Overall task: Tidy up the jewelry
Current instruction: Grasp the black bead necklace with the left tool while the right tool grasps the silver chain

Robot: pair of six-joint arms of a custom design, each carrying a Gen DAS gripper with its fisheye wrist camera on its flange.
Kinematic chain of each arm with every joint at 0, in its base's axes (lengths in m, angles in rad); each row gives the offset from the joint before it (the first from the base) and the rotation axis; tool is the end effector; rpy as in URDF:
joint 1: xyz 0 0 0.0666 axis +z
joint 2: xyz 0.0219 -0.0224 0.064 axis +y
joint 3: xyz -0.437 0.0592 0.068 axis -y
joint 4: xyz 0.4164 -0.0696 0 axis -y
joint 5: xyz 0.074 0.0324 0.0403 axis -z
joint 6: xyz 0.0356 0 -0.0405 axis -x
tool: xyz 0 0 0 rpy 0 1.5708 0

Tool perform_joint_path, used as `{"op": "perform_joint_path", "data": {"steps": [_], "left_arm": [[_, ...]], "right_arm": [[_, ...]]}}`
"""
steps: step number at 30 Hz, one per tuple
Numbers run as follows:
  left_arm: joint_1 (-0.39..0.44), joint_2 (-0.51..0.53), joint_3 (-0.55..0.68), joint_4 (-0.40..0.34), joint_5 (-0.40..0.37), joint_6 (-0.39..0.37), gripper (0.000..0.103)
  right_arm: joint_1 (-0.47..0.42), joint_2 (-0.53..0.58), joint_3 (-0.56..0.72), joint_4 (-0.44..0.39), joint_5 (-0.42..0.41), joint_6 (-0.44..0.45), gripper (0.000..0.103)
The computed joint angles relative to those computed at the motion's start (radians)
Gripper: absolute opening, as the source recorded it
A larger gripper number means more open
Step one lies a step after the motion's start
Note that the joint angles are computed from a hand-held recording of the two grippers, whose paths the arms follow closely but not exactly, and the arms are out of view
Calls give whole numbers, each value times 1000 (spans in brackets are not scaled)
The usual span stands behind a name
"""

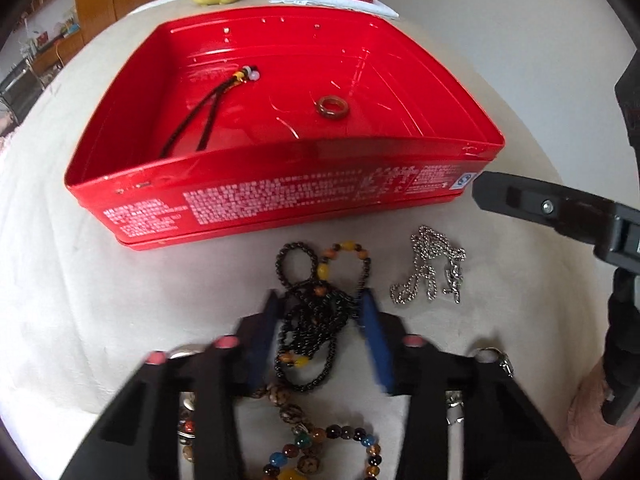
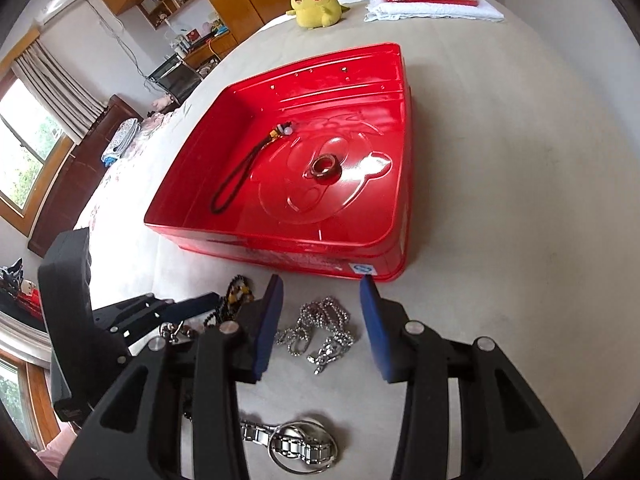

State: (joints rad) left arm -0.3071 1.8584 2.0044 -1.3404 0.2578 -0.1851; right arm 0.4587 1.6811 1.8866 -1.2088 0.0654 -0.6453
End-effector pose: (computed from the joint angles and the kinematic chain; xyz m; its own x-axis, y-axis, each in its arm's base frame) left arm 0.6288 -0.2094 0.4900 -0.8011 0.4408 -0.4049 0.5383 0.8264 -0.1654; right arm 0.5427 0.2650 0.5500 -0.8508 0.2492 -0.4626 0.1269 0.9518 0.2793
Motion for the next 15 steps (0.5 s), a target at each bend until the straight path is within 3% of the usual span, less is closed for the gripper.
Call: {"op": "perform_joint_path", "data": {"steps": [6,13,15], "left_arm": [[7,-2,1,-3,27,11,23],[22,-34,-7,20,61,-1,21],[28,-43,-7,29,64,2,21]], "right_arm": [[3,-1,-2,3,-3,1,40],[15,-13,-22,4,-26,5,40],[16,-15,-29,1,-33,3,46]]}}
